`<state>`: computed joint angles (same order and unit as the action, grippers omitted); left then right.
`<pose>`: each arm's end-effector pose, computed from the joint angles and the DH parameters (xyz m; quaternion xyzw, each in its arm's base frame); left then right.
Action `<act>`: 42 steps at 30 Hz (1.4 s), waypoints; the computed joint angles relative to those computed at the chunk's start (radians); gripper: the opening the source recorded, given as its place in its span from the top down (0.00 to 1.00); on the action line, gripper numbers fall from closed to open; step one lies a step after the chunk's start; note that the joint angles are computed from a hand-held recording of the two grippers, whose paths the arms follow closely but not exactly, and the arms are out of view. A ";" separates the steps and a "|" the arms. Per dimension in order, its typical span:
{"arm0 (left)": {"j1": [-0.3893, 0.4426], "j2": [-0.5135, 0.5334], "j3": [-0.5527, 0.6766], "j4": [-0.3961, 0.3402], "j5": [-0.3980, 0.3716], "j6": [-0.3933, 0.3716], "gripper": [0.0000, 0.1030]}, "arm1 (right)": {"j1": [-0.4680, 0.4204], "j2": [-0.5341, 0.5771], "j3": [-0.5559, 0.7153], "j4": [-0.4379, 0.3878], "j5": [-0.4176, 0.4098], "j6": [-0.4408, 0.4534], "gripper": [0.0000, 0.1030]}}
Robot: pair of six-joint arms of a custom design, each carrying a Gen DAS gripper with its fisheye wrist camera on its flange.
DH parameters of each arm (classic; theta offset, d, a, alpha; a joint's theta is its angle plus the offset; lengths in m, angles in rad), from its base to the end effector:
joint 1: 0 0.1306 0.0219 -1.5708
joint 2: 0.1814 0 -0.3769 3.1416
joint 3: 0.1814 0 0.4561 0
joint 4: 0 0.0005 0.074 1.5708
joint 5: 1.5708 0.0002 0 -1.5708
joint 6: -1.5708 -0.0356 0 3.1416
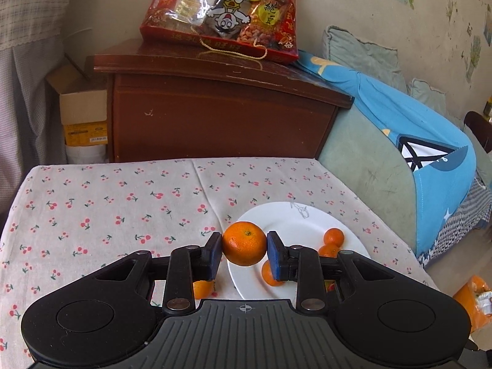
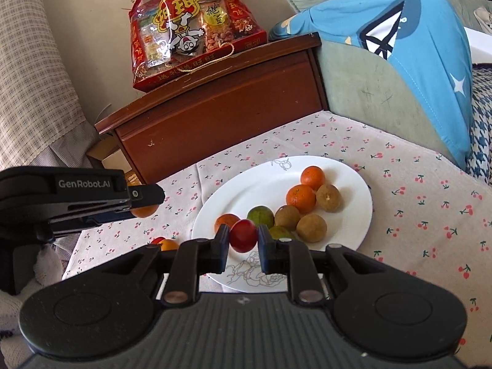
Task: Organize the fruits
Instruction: 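Carry the orange and tomato onto the plate and open both grippers, then withdraw both grippers toward the last tangerine and cherry tomato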
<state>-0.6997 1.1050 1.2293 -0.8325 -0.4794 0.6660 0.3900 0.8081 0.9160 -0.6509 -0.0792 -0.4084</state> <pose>0.3536 -0.2768 0.4801 -0.0844 0.8840 -0.0889 0.4511 0.3340 0.1398 0.4380 -0.0114 0.8703 0.2227 0.4392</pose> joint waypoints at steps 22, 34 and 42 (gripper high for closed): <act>0.057 0.147 0.084 -0.008 0.134 -0.046 0.62 | -0.003 0.048 0.000 0.036 -0.017 -0.031 0.78; 0.063 0.110 0.098 -0.054 0.100 0.009 0.40 | 0.005 0.050 0.010 0.016 -0.032 -0.015 0.73; 0.063 0.057 0.093 -0.128 0.058 0.034 0.39 | 0.032 0.035 0.011 0.004 -0.051 0.027 0.68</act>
